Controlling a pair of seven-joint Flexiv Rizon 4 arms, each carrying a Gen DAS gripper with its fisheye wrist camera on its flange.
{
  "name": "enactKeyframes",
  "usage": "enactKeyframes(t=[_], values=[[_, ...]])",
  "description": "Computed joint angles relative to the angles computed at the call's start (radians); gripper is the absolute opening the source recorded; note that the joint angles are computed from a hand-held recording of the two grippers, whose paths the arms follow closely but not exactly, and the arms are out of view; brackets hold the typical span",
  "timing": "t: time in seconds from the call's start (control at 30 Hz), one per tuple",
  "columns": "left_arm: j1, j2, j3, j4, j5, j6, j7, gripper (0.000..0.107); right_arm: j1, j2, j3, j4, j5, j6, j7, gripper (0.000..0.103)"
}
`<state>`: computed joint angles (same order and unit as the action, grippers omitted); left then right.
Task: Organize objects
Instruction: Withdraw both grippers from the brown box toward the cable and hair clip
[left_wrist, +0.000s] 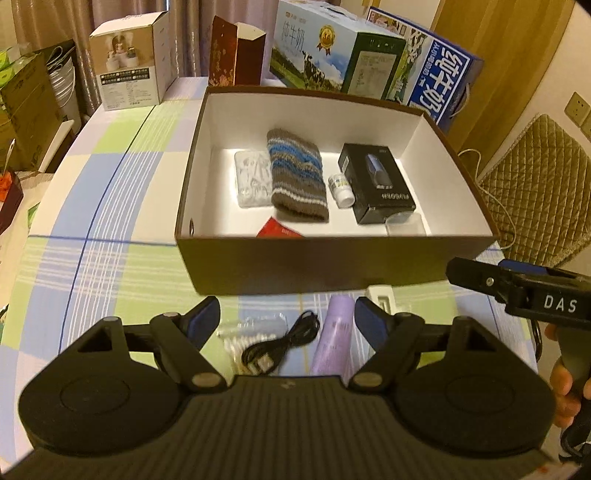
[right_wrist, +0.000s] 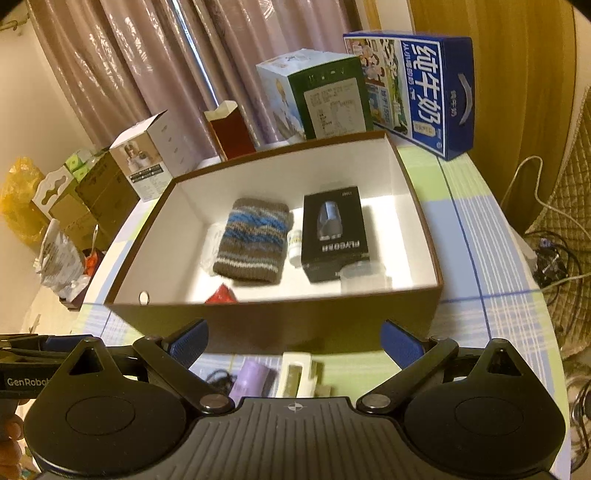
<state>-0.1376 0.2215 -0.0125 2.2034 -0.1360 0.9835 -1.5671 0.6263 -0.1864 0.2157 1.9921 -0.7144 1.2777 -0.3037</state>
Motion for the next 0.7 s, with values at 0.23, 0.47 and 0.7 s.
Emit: enactKeyframes(t=[0.23,0.47,0.7], values=[[0.005,0.060,-0.004,0.044,0.043,-0.039,-0.043,0.077,0.004,0.029,0.043,0.040,0.072,-0.024,-0.033,0.097],[0.010,0.100,-0.009,0.074,0.078,-0.080,-0.075,0.077,0.015,0.041,0.071,0.074,0.136,-0.055,-0.065,0.097],[0.019,0.115,-0.012,0.089,0.101,-0.110,-0.101,0.077,0.021,0.044,0.082,0.094,0.182,-0.065,-0.089,0.097]])
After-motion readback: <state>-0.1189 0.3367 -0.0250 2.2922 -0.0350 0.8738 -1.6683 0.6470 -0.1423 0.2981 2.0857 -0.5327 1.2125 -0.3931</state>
